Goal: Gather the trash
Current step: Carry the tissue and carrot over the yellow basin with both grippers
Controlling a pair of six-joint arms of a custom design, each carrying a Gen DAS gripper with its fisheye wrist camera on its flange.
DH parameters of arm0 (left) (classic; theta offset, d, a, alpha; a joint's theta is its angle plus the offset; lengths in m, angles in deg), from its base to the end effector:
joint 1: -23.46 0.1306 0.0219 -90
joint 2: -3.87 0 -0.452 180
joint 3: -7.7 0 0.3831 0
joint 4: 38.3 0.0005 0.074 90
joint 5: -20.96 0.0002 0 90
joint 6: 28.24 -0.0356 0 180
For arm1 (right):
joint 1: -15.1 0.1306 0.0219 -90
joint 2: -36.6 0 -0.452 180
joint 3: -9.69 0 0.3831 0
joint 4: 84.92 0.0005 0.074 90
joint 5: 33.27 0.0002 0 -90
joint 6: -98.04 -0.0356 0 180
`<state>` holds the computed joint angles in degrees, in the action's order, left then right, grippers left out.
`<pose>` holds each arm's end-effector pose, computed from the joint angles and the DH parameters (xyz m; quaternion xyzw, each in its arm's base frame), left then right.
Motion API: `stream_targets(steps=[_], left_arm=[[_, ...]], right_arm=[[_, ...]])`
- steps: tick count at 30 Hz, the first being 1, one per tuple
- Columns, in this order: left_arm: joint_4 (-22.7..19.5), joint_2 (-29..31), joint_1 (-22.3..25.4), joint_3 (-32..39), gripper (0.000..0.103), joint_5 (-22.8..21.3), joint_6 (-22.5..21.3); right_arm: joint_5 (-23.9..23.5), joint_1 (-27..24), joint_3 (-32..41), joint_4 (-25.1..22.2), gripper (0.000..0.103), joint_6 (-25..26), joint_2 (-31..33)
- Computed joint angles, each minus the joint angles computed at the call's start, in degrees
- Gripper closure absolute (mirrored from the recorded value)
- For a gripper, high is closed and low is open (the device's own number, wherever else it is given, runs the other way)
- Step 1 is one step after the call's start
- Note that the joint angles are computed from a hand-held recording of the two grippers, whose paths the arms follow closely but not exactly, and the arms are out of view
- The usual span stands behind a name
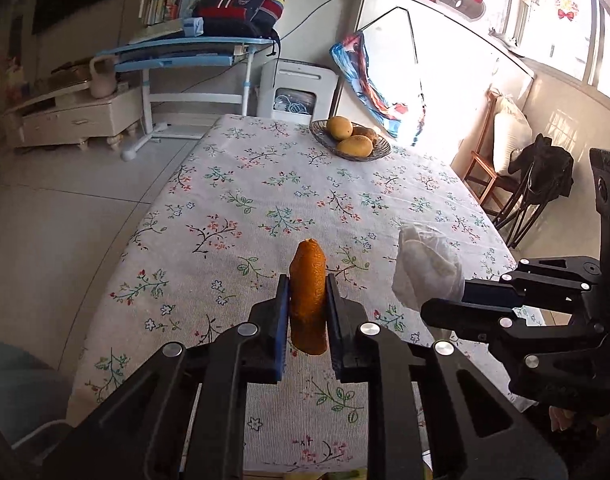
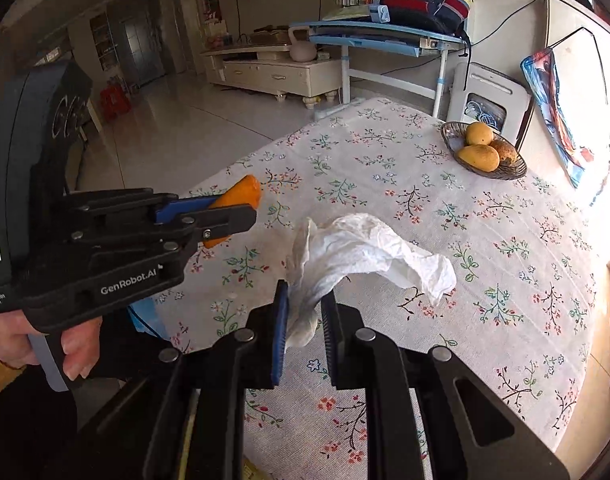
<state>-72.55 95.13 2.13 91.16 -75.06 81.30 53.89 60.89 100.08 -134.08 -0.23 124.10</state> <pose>0.4599 -0.1761 0.4571 -0.0071 0.9127 -0.0967 0.3970 0.3201 0.3309 0.5222 -0.3071 0.8755 0.1897 0.3212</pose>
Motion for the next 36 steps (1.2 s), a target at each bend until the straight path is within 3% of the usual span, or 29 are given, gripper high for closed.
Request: stream_targets(steps=[7,14,26,36], left_arm=[[0.3,-6.1,-3.5,-5.8,0.086,-1.7,2.8],[-0.8,-11.3,-7.1,-10.3,0.086,-3.4,5.7],[-3.2,-16.3,-13.5,-14.4,0.086,-6.3,9.5],[-6.3,-16.8,-17.3,-15.0,0.086,-7.9,11.0]], right_arm=[[1.6,4.4,-5.9,5.2,0.086,-5.9,-5.6],[2.0,7.4,-9.5,3.9,0.086,-11.4,-9.0],[4.5,13.8,-12.8,-3.5,0.085,-16.3,-11.3],[2.9,17.0,-13.4,-11.1,0.082,-17.4,-9.4]])
